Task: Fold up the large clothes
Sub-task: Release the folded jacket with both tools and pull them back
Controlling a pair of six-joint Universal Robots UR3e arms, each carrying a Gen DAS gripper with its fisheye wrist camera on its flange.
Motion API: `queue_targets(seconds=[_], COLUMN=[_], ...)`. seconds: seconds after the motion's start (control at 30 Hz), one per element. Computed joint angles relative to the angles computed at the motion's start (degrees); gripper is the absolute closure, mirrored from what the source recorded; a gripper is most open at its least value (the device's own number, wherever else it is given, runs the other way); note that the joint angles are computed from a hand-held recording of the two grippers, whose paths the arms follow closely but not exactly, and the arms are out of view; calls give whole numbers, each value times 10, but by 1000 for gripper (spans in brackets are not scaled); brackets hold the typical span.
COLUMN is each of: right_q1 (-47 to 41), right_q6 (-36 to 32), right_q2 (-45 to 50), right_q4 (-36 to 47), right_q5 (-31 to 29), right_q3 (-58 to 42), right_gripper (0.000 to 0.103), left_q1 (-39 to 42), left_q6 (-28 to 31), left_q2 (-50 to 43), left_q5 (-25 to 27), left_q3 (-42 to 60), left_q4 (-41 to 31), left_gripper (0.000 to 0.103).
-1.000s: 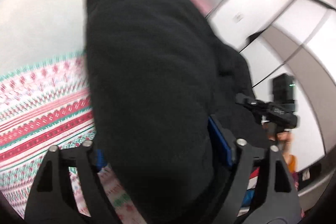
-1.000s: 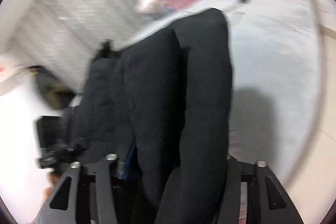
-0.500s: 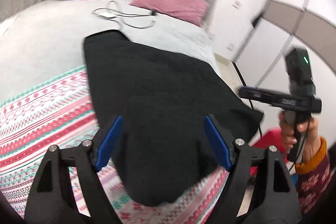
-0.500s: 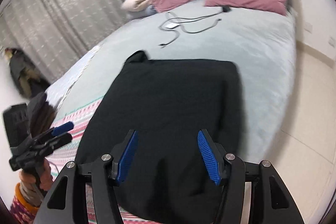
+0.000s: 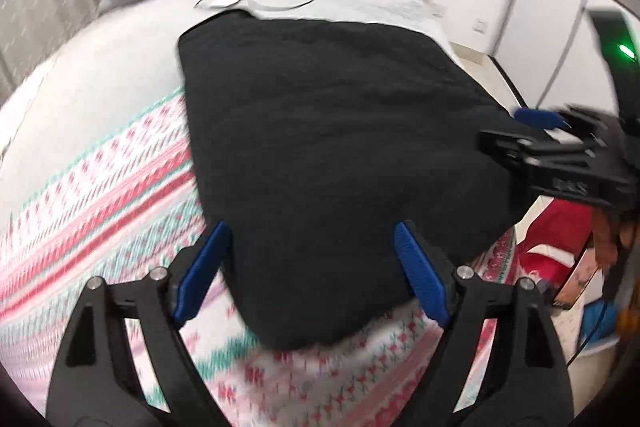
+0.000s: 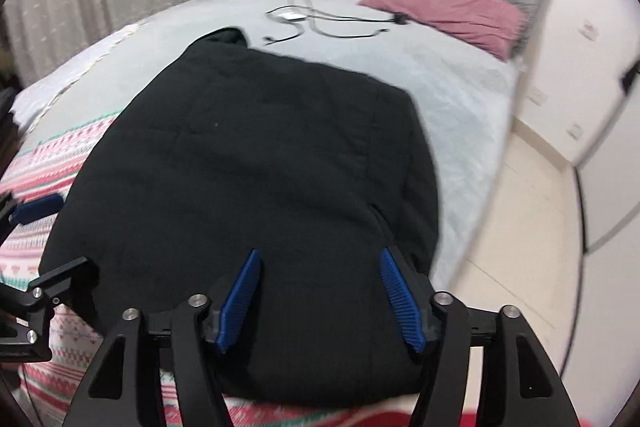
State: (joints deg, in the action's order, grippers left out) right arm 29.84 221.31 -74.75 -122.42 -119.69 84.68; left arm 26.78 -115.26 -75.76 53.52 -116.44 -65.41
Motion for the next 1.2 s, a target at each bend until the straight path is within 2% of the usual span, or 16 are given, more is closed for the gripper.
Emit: queue_targets(seconds=[0.03, 0.07, 0.13, 0.23, 0.43, 0.53, 0.67, 1.2], right_q1=[8, 21, 43, 72, 109, 126, 131, 125], right_q6=[20, 44, 87, 153, 235, 224, 209, 213], right_q2=[-7, -14, -15, -2, 9, 29, 28, 43], right_q4=[12, 22, 65, 153, 212, 237, 198, 203], right_q5=[-2, -6, -26, -30, -12, -36, -29, -16], right_q3=[-3, -5, -27, -74, -100, -137, -123, -124], right_gripper=[29, 26, 19, 18, 18, 17, 17, 17], left_q1=[8, 31, 47, 65, 132, 143, 162, 142], left_q6=[-13, 2, -2, -16, 2, 6, -7, -42], left_q2=[10, 41, 74, 130, 233, 262, 297, 269], left_q5=[6, 7, 22, 42, 44, 49, 55, 82], left_q3=[7, 1, -4, -32, -54, -66, -90, -107], left_q4=[-21, -59, -91, -96, -181, -199, -195, -145], left_gripper=[18, 18, 16, 6, 4, 3, 3, 3])
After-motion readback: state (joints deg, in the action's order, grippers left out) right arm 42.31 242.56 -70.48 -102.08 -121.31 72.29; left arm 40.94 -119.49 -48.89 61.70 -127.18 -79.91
